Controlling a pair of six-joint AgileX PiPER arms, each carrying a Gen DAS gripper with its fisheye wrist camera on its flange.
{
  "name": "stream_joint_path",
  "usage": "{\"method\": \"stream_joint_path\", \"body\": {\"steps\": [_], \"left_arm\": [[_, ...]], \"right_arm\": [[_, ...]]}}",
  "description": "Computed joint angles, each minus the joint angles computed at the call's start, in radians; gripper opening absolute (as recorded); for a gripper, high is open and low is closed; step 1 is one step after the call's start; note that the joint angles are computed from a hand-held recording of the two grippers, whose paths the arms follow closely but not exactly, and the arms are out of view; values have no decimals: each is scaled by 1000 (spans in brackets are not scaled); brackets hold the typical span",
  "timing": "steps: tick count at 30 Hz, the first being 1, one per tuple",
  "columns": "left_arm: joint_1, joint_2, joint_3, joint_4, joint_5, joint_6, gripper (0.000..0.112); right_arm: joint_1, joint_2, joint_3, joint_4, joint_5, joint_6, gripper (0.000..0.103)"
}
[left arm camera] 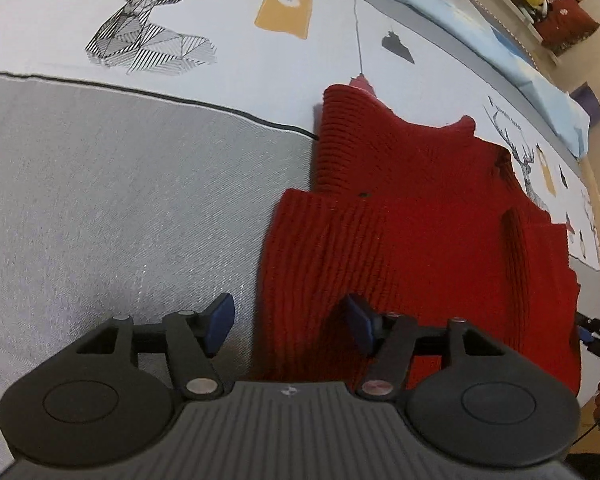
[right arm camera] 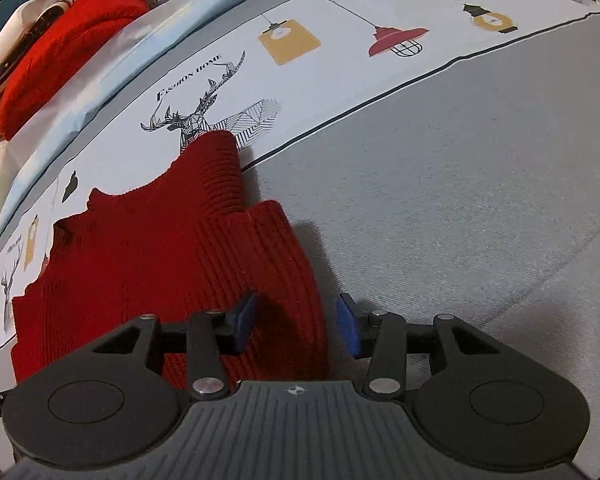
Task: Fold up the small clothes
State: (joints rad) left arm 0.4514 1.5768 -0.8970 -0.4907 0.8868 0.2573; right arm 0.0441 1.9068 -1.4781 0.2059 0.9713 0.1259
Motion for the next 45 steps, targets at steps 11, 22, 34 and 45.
{"method": "stream_joint_path", "body": {"steps": [11,22,34,45], "left_arm": [[3,-8,7,-28,4,30,31],[40,-217,38,-134,-79,149,9],[-150,-77,-63,63,-265,-161,54],[-37,-152,35,-25,113,187,65]], "right_arm": [[-14,-1,-1,38,9,-57,26],[14,-162,99,108,-215,-216,9],[98,-42,16,-109,-397,41,17],[82,-85,73,-108,-27,14,45]]}}
